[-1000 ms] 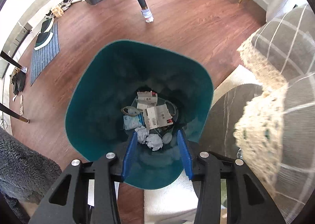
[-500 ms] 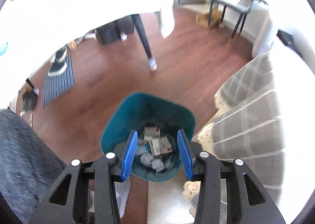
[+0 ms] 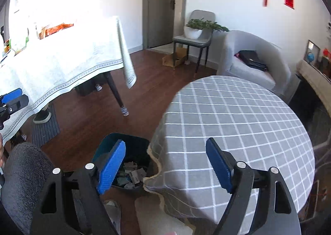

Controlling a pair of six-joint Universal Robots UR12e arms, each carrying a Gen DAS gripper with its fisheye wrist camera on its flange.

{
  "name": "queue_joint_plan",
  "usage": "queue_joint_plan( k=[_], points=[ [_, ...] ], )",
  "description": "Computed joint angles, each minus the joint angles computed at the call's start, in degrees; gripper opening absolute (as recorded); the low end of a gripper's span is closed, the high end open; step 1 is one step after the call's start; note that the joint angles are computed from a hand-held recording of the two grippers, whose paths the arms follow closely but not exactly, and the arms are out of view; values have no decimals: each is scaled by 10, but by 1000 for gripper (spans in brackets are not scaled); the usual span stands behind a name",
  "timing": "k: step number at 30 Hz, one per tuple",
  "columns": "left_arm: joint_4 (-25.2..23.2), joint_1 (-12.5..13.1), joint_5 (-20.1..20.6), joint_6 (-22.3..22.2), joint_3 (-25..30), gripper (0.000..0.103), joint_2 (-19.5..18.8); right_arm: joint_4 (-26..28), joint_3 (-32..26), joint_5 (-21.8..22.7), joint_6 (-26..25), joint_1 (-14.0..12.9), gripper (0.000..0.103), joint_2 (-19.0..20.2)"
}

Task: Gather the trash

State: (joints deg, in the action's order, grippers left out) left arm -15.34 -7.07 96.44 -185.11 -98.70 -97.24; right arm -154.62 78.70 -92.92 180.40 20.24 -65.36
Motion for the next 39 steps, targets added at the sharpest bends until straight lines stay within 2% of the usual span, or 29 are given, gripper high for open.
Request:
queue_joint_plan(
  k=[3, 6, 11, 16, 20, 29, 39],
  points=[
    [12, -9, 4, 21, -1, 99, -4, -31, 42, -14, 41, -16, 94, -29],
    [19, -15, -9, 39, -6, 100, -5, -62, 79, -40, 73, -30, 98, -53],
    [30, -25, 13, 39, -7, 100, -14, -111, 133, -99, 75, -41, 99, -83],
    [32, -25, 15, 26, -7, 100, -20, -131, 165, -120, 80, -48, 99, -99],
    [31, -28, 11, 39, -8, 100, -26, -139, 179, -104, 73, -51, 99, -99],
    [20, -30, 5, 36, -6, 100, -32, -169, 192, -42, 42, -59, 99, -103],
    [7, -35, 12, 39, -1, 100, -35, -162, 191, -43, 39, -59, 100, -104]
  ],
)
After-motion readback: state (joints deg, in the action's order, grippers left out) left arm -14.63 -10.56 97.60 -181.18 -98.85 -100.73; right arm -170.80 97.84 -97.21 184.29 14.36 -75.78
